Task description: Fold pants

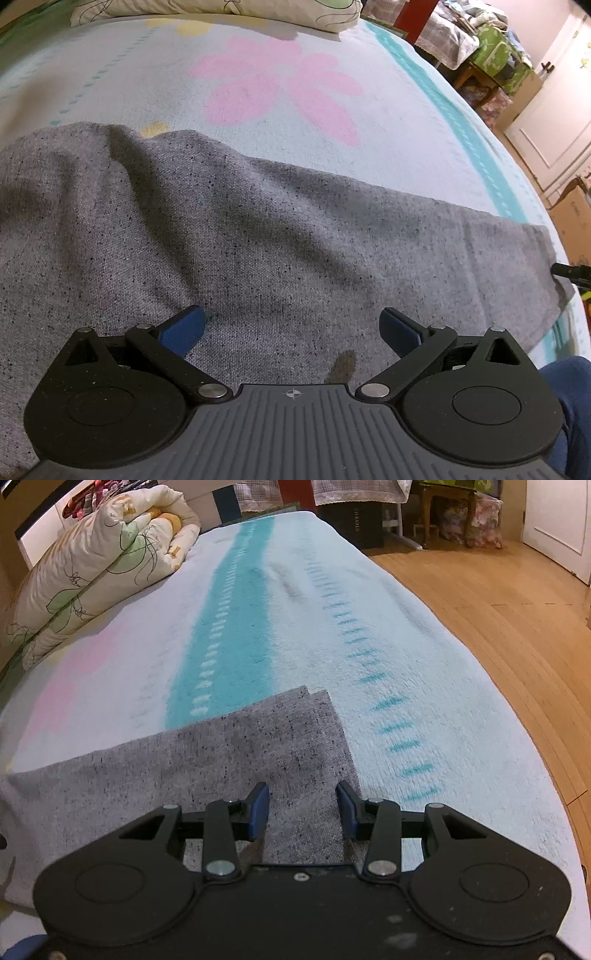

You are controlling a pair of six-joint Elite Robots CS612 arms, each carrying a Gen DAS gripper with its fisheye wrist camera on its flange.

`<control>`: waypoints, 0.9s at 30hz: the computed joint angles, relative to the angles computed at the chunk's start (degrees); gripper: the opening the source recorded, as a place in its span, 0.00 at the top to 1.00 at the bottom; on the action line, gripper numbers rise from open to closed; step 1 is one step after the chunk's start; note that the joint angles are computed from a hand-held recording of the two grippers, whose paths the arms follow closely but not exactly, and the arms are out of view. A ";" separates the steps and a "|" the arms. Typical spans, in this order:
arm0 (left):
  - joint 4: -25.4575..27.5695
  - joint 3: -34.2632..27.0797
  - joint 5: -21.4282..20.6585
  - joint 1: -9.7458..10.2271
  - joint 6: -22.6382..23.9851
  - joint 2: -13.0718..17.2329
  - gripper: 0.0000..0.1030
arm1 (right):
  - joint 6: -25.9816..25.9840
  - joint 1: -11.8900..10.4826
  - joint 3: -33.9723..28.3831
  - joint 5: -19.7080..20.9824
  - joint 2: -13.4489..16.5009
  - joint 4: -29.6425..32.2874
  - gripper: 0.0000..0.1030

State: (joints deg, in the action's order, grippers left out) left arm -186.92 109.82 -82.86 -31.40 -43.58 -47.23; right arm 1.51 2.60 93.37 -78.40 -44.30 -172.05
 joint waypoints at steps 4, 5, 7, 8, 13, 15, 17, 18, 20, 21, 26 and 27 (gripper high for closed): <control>-0.39 0.04 -0.44 0.09 -0.96 -0.04 0.01 | 1.60 -0.04 0.19 0.01 -0.07 -0.11 0.61; -0.59 0.01 -0.75 0.13 -1.49 -0.07 0.01 | 1.58 -0.03 0.20 0.06 -0.05 -0.05 0.83; -1.37 -0.20 -1.75 0.21 -2.52 -0.06 0.01 | 1.44 -0.23 0.18 1.81 -0.17 0.81 0.93; -1.90 -0.42 -2.31 0.21 -2.51 -0.04 0.01 | 0.98 -0.10 0.30 1.62 -0.33 0.46 0.94; -3.58 -3.46 -4.53 -0.15 0.47 0.84 0.01 | -1.08 0.97 0.67 -5.50 -0.44 -0.62 0.95; -3.23 -5.31 -5.69 -0.21 2.15 1.53 0.01 | -0.12 0.88 0.89 -5.01 -0.18 -1.99 0.93; -3.12 -7.38 -6.98 -0.27 3.66 2.41 0.01 | -0.21 0.44 1.54 -2.31 -0.26 -4.87 0.80; -2.99 -8.44 -7.84 -0.27 4.28 2.94 0.01 | 0.80 0.09 1.92 -1.34 -0.40 -6.30 0.71; -2.00 -10.70 -9.57 -0.27 5.99 4.06 0.01 | 1.97 -0.73 2.37 0.40 -0.77 -7.33 0.57; -1.35 -11.77 -10.22 -0.35 7.07 4.62 0.01 | 2.03 -1.14 2.39 1.14 -0.94 -6.90 0.57; 2.51 -15.45 -13.18 -0.84 9.76 6.85 0.01 | 2.36 -3.28 1.47 6.09 -1.16 0.03 0.55; 3.48 -15.94 -13.60 -0.90 9.79 7.22 0.01 | 2.47 -3.64 1.23 7.42 -1.07 1.70 0.54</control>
